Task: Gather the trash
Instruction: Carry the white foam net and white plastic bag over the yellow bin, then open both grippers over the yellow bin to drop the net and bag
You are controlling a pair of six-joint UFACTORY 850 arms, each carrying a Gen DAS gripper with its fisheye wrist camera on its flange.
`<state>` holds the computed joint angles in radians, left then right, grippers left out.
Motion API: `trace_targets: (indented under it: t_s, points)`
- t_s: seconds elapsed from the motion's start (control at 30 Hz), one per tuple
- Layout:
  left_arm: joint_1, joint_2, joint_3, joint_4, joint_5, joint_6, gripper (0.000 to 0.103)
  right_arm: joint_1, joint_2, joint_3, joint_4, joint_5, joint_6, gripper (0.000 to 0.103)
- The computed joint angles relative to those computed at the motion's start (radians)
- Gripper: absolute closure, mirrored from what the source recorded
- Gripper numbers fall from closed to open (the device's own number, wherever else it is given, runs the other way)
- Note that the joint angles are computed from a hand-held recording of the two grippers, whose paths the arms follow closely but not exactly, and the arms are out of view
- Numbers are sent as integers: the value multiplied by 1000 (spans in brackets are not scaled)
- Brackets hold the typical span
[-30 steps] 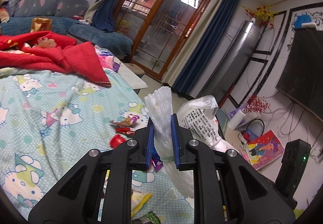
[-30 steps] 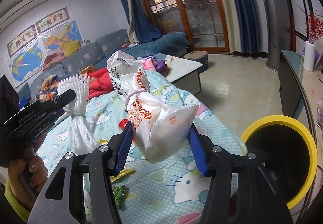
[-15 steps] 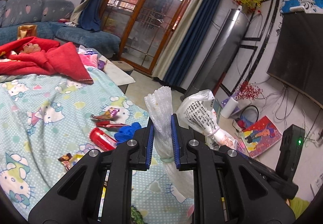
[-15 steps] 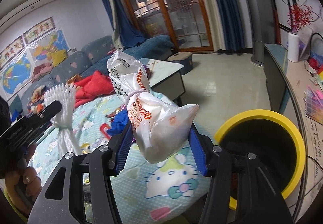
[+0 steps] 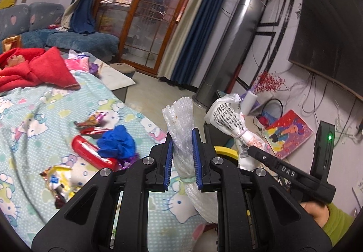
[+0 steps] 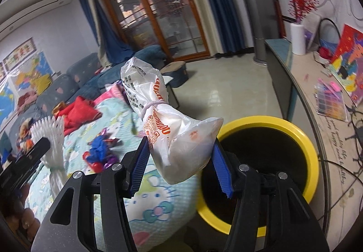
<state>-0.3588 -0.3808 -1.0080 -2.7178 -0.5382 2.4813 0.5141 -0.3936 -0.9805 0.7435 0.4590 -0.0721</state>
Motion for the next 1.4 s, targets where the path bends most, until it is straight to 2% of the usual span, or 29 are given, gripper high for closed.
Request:
trace_targets:
  t_s: [0.33,0.8,1.27,1.4]
  points:
    - [-53,-40,-47,7,36,42,92,-37,20,60,32,22,32,51]
    - [-127,-132,-156,54,96,84,92,-112,5,85,151,-30,14,51]
    - [-183,-251,-295,62,178,123,91,-176,-16,104,107,-77,108,51]
    - [-189,-283,-330,110,202,74,91,-189,-24,108,85,-86,145,51]
